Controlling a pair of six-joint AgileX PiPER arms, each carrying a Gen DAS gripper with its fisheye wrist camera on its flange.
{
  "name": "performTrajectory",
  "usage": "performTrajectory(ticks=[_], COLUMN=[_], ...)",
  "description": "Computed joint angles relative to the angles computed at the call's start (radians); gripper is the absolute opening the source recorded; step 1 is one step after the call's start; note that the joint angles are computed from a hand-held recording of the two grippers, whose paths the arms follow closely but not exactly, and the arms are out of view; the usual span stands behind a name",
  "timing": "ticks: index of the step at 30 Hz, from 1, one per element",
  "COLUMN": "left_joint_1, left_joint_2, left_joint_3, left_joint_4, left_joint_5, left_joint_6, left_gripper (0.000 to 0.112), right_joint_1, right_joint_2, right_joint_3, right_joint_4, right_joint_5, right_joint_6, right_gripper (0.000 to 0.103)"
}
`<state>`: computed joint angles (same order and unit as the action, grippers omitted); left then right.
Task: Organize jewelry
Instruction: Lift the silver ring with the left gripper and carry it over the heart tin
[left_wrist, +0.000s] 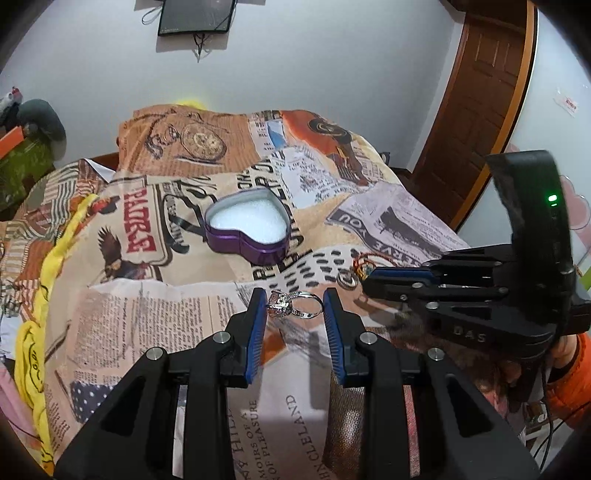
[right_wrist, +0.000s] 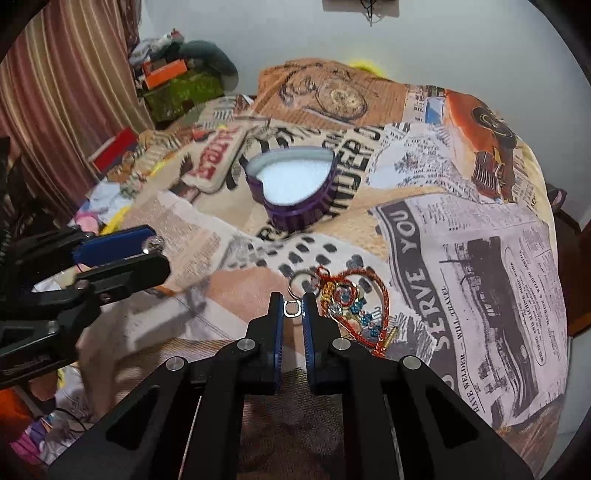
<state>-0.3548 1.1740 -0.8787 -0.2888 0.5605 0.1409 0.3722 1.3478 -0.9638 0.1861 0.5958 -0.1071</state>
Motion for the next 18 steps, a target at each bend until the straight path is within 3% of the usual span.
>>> performTrajectory(ticks=[9,18], left_joint_1=[0.026,0.084], left_joint_2=[0.013,0.091], left_joint_3=[-0.073,-0.173], left_joint_4=[0.039,0.012], left_joint_5=[0.02,0.023], left_joint_6=[-0.017,0.031], left_gripper=[0.03,0.03], right_joint_1=[0.021,0.01], right_joint_2=[-0.048,-0.006], right_joint_3=[-0.095,-0.18], right_joint_4=[-0.042,-0.03], right_joint_5=[-0.003,-0.041], right_joint_6=[0.053,0.054], right_gripper=[0.009,0.009])
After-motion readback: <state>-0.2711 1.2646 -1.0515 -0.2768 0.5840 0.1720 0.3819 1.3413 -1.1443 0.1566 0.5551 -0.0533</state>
